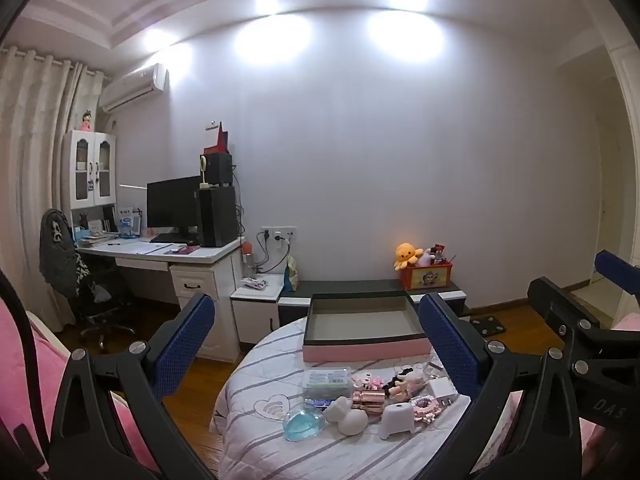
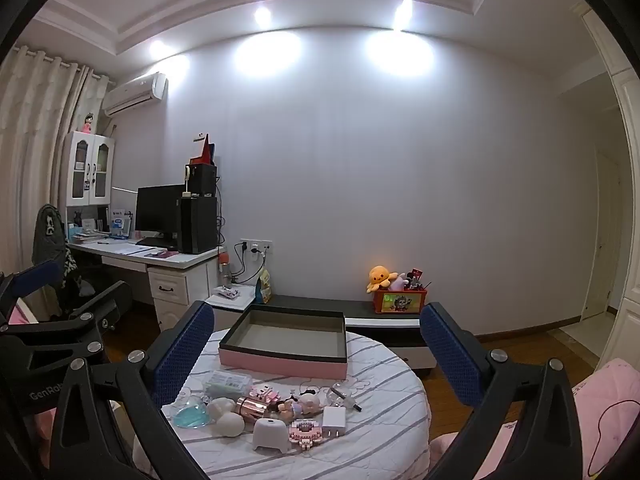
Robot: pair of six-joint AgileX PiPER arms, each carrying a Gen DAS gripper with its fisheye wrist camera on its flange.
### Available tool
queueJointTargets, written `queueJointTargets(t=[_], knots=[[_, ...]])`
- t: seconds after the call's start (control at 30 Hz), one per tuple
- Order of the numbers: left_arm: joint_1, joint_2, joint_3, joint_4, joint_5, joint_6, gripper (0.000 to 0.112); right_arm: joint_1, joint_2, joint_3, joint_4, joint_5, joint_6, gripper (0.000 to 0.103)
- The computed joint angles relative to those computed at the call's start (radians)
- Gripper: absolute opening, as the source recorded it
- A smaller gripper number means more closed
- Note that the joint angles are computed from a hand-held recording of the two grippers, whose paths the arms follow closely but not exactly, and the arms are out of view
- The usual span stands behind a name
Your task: Organize rigid objects
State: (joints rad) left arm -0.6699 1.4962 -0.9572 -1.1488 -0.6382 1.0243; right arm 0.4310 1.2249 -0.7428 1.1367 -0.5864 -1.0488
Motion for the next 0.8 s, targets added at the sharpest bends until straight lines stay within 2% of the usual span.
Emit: queueJointTargets(t=[0.07,0.27,0.33,0.5,0.6,0.8], knots=[[0.002,-0.001,-0.003,-0.015,0.01,0.004,0.103,-0.001,0.002,-0.016,0.06,0.015,-0.045,0.103],[-0.002,-0.004,0.008,-0.016,0.009,-0.006,0.103,-0.023,0.0,-0.007,0.006,0.033,0.005,0.103],[-0.003,-0.003,0.006,-0.018,0.008,-0.003,0.103,0.013,-0.007,-0.015,0.057,-0.001,-0.052,0.103],[0.005,0.004,0.01,0.012,0.007,-0.033,0.103,0.011,-0.009,-0.03,0.08,0.004,-0.079,0.103],[0.007,0.002,0.01,0.012,0.009,-0.032,0.103,0.003,0.008,-0.014,0.024,0.002,-0.016,0.103],[0.015,0.001,0.005,0.011,0.016,-0.026,0.103,0.002,0.01,-0.009,0.014,-0.002,-0.003,0.103]])
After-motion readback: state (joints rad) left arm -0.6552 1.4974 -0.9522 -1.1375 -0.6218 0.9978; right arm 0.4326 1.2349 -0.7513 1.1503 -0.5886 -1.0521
